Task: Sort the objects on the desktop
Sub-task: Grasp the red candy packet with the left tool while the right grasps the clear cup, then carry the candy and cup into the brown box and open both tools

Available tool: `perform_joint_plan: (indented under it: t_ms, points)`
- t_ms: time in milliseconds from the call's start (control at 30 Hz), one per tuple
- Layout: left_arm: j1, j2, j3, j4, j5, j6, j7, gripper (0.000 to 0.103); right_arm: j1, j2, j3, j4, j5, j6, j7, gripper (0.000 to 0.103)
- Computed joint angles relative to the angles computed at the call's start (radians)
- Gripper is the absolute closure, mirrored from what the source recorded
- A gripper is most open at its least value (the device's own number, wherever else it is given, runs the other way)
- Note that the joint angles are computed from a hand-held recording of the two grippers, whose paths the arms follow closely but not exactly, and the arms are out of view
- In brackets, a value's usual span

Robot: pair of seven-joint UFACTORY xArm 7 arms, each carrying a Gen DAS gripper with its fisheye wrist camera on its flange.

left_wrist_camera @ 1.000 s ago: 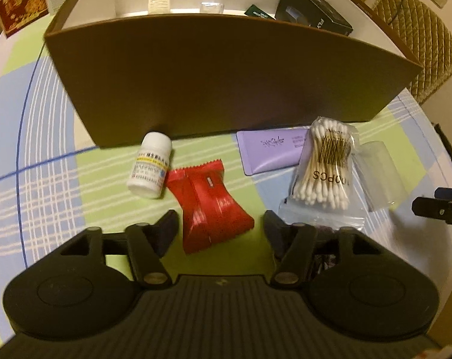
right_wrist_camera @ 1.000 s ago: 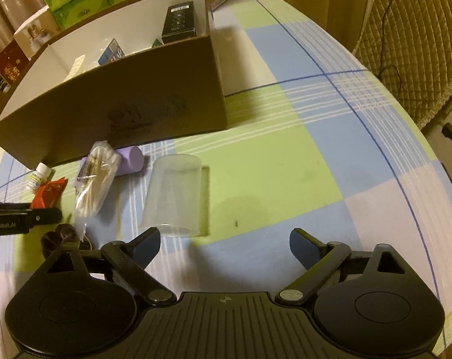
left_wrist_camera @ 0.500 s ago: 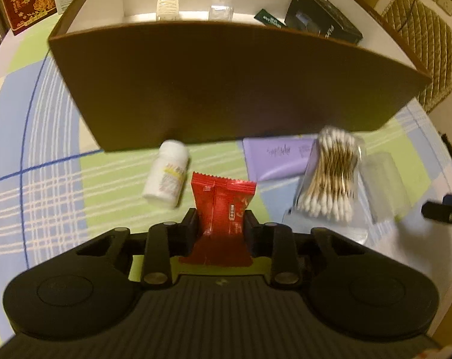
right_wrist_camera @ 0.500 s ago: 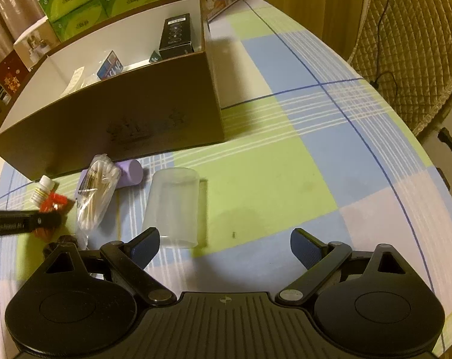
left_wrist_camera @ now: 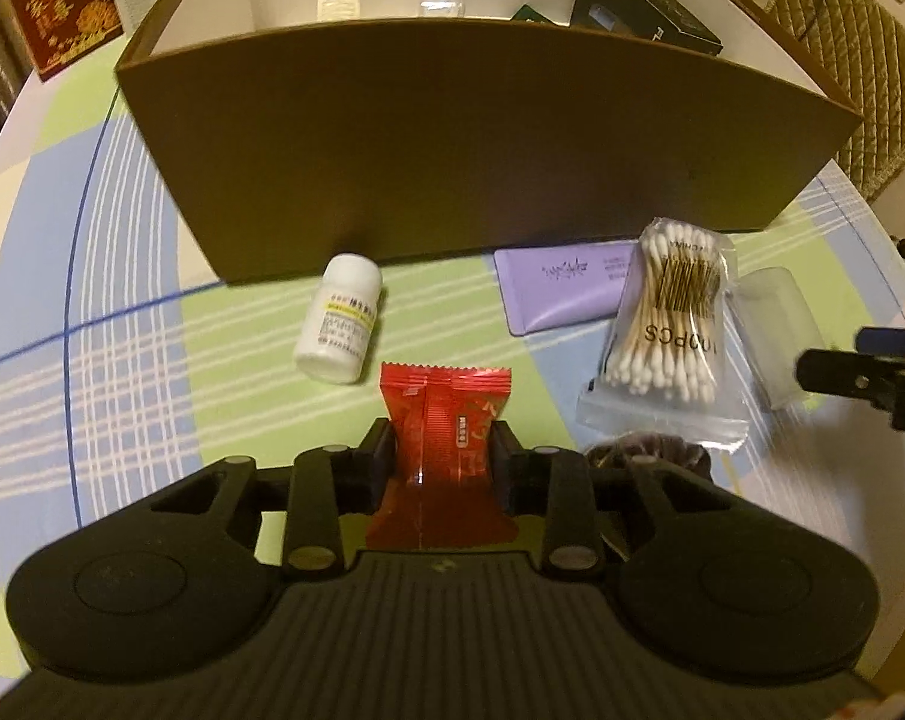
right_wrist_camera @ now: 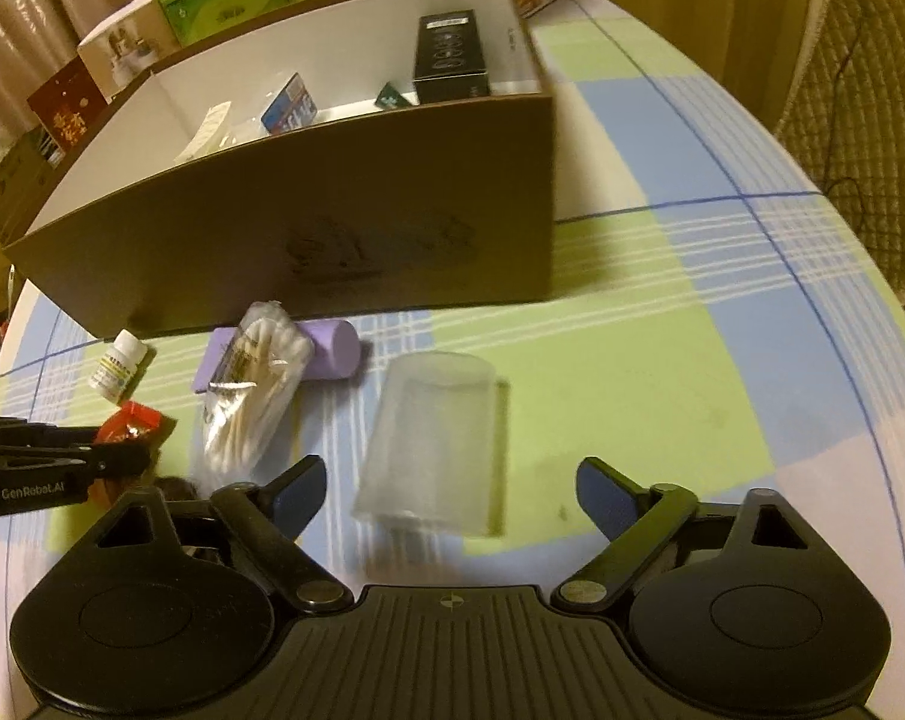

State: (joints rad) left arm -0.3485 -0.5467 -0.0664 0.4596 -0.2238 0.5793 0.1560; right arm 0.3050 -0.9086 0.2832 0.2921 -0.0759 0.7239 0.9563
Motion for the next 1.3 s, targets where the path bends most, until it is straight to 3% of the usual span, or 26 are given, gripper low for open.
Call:
perform_joint_plan:
  t_ms: [300,533,1033,1300]
  points:
    - [0.004,-0.044,0.010,-0.021,0.005,0.026,0.006,0.080,-0.028,0.143,-0.014,0.031,-0.025,-0.071,-0.035,0.052]
    - [0.010,-0.078,0.010,-0.036,0.003,0.044,-0.004,0.080,-0.004,0.123,-0.004,0.026,-0.036,-0.035,-0.053,0.053]
    - [-0.013,-0.243,0.003,-0.042,-0.008,0.100,-0.034,0.080,0.058,-0.094,-0.001,0.040,0.021,0.112,-0.075,0.053]
    - [-0.038,-0.285,-0.008,-0.012,-0.009,0.089,-0.053,0.080,0.061,-0.106,0.011,0.082,0.022,0.085,-0.124,0.053]
